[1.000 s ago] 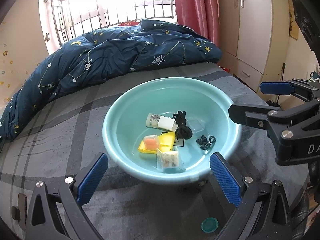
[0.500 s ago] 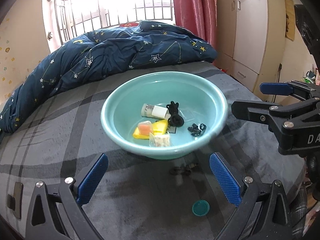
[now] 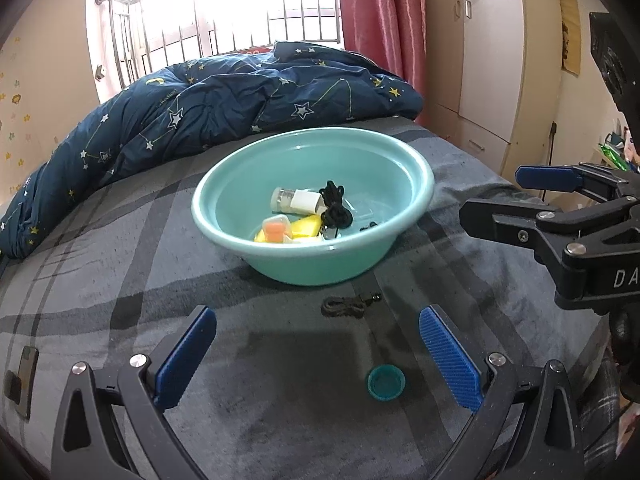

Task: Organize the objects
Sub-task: 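Withdraw both grippers from the basin toward the teal cap and clip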

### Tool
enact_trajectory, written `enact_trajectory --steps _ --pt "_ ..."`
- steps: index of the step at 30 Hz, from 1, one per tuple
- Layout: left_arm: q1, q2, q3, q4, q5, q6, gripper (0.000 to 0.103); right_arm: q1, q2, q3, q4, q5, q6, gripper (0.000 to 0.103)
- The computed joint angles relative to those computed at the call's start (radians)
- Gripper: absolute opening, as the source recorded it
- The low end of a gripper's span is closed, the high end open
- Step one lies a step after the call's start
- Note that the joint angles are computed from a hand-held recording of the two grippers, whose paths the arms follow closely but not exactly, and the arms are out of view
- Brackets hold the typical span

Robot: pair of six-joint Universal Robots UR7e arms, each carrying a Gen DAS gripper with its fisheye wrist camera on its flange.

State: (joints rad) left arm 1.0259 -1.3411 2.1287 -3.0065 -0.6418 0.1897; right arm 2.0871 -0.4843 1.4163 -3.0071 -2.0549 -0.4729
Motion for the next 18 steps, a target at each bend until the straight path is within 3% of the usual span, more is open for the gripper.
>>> enact_trajectory --steps 18 --pt "-0.003 0.007 0.087 -0.129 0.001 0.014 0.103 -0.023 -0.019 0.117 -0.158 0.011 -0.025 0.100"
